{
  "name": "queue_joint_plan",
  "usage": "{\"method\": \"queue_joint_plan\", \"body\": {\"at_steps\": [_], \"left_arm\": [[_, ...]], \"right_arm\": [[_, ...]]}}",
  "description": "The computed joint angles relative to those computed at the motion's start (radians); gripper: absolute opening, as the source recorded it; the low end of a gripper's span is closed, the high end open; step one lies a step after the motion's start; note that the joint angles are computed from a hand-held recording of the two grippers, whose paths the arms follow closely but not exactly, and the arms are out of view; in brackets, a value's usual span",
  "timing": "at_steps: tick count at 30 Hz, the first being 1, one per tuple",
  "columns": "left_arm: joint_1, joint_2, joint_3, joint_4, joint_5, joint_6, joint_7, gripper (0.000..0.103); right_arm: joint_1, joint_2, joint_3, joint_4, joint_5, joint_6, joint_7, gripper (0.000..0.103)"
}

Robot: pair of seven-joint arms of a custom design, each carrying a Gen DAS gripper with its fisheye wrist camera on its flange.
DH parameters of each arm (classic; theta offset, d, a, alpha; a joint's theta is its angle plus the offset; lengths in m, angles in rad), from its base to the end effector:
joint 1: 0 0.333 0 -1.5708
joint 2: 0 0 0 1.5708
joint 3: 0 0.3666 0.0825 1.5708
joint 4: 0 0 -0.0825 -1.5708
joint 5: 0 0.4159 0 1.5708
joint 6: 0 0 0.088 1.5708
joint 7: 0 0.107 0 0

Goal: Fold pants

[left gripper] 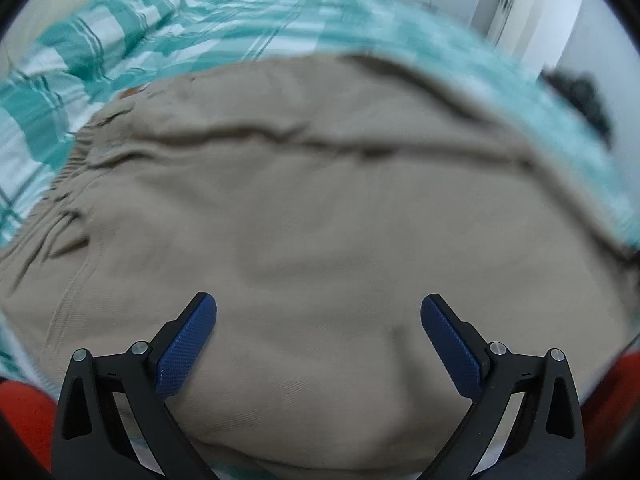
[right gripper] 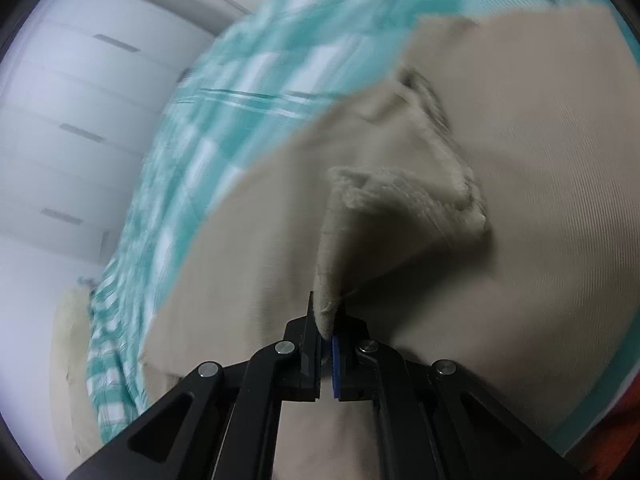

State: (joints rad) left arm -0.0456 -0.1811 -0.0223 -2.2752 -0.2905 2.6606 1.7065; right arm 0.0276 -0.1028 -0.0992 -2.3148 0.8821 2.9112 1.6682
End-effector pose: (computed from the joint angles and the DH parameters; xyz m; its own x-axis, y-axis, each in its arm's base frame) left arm 0.5469 -0.0296 0.5280 -0.0363 -0.9841 0.1736 -0.8432 -0.0631 -0.5339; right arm 0.5452 -0.0877 0.4796 -0.5517 -0.5149 -0.6561 -0.4467 0.8468 -0.2889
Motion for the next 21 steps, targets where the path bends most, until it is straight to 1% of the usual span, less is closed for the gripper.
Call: {"method": "queue_joint_plan", "body": {"at_steps": [1,2,3,5,6,8,10,12,14,16,17,18,19,20,21], "left_arm": [[-0.022,0.007,0.024,0.031,-0.089,-0.015,0.047,0.102],[-0.036,0.023,0.040,0.072,-0.173,-0.038,0.087,0.102],[-0.044,0.048,0.053,0.125,-0.262,-0.077,0.131,0.102],[-0.038,0.124,0.065,0.256,-0.443,-0.192,0.208,0.102],[-0.026,0.156,0.061,0.304,-0.499,-0.231,0.223,0.102],[0.004,0.239,0.044,0.414,-0.589,-0.304,0.221,0.102],[0.031,0.312,0.022,0.498,-0.617,-0.336,0.168,0.102],[0.054,0.353,0.001,0.540,-0.613,-0.341,0.120,0.102],[0.075,0.386,-0.018,0.574,-0.599,-0.345,0.068,0.102],[0.098,0.396,-0.038,0.581,-0.589,-0.350,0.038,0.099],[0.109,0.397,-0.047,0.580,-0.580,-0.352,0.025,0.094],[0.122,0.397,-0.057,0.578,-0.576,-0.357,0.019,0.063],[0.135,0.411,-0.067,0.593,-0.565,-0.377,0.002,0.011],[0.152,0.429,-0.075,0.616,-0.559,-0.423,-0.026,0.002],[0.169,0.439,-0.087,0.628,-0.567,-0.446,-0.042,0.003]], "right_arm": [[0.014,-0.017,-0.008,0.004,0.061,0.010,-0.090,0.004],[0.045,-0.046,-0.033,0.017,0.163,0.014,-0.251,0.004],[0.065,-0.072,-0.051,0.028,0.239,0.007,-0.374,0.004],[0.093,-0.141,-0.081,0.052,0.360,-0.040,-0.606,0.004],[0.096,-0.171,-0.086,0.057,0.377,-0.062,-0.667,0.004],[0.101,-0.238,-0.094,0.061,0.394,-0.107,-0.761,0.004],[0.101,-0.301,-0.100,0.048,0.384,-0.144,-0.810,0.004],[0.102,-0.359,-0.093,0.019,0.358,-0.149,-0.831,0.004],[0.111,-0.419,-0.101,-0.014,0.337,-0.167,-0.840,0.003],[0.119,-0.470,-0.113,-0.045,0.316,-0.187,-0.832,0.003],[0.126,-0.492,-0.122,-0.061,0.313,-0.194,-0.836,0.003],[0.134,-0.506,-0.141,-0.069,0.314,-0.207,-0.848,0.003],[0.146,-0.520,-0.161,-0.073,0.323,-0.225,-0.864,0.003],[0.150,-0.531,-0.189,-0.078,0.327,-0.252,-0.884,0.003],[0.143,-0.532,-0.200,-0.077,0.317,-0.270,-0.890,0.003]]}}
